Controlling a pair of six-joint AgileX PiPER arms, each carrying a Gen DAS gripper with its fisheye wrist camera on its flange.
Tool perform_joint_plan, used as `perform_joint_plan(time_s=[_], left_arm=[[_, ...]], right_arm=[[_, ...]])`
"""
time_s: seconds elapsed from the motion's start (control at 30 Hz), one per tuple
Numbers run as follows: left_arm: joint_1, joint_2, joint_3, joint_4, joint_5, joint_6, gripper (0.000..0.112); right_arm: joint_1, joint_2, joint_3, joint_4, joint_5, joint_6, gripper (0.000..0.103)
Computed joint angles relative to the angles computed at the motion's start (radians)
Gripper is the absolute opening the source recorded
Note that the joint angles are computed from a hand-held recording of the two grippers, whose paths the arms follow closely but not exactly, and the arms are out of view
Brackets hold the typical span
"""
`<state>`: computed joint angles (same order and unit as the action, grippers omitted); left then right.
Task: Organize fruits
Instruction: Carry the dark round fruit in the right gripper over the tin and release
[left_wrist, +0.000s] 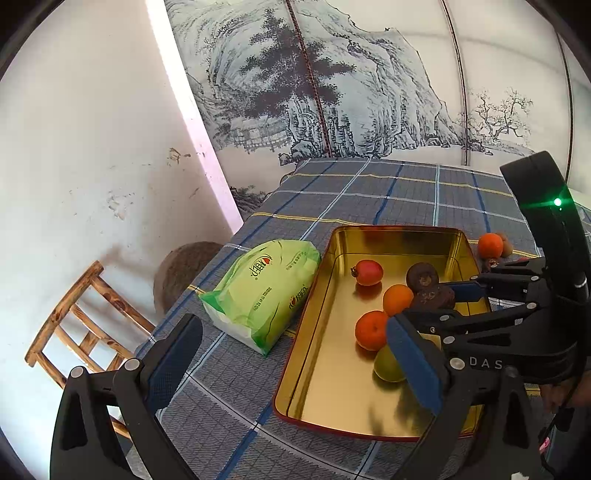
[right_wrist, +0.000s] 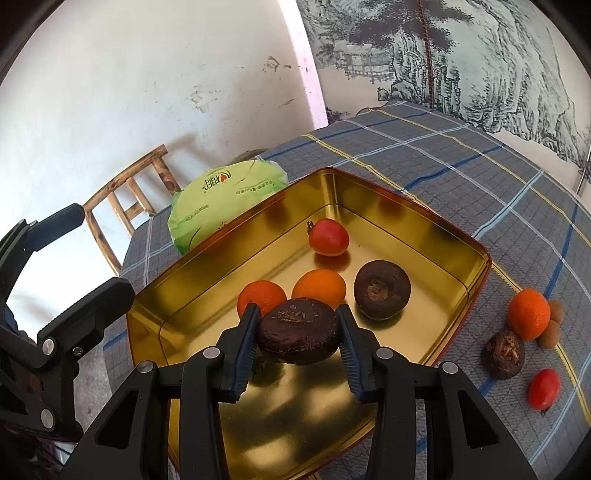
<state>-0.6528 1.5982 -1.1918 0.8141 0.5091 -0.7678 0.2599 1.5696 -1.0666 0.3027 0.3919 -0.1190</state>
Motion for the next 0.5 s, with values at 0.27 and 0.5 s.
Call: perform_joint_plan(time_s=[0.27, 0.5], left_arm=[[-0.002, 0.002, -0.002, -0.003, 0.003, 0.001, 0.1], [0.017, 0.004, 0.003, -0.028, -0.007, 0.034, 0.101]], right_arm=[[-0.01, -0.011, 0.002, 0.037, -0.002, -0.036, 0.043], [-0.043, -0.059, 0.043, 0.232, -0.037, -0.208, 0.047]])
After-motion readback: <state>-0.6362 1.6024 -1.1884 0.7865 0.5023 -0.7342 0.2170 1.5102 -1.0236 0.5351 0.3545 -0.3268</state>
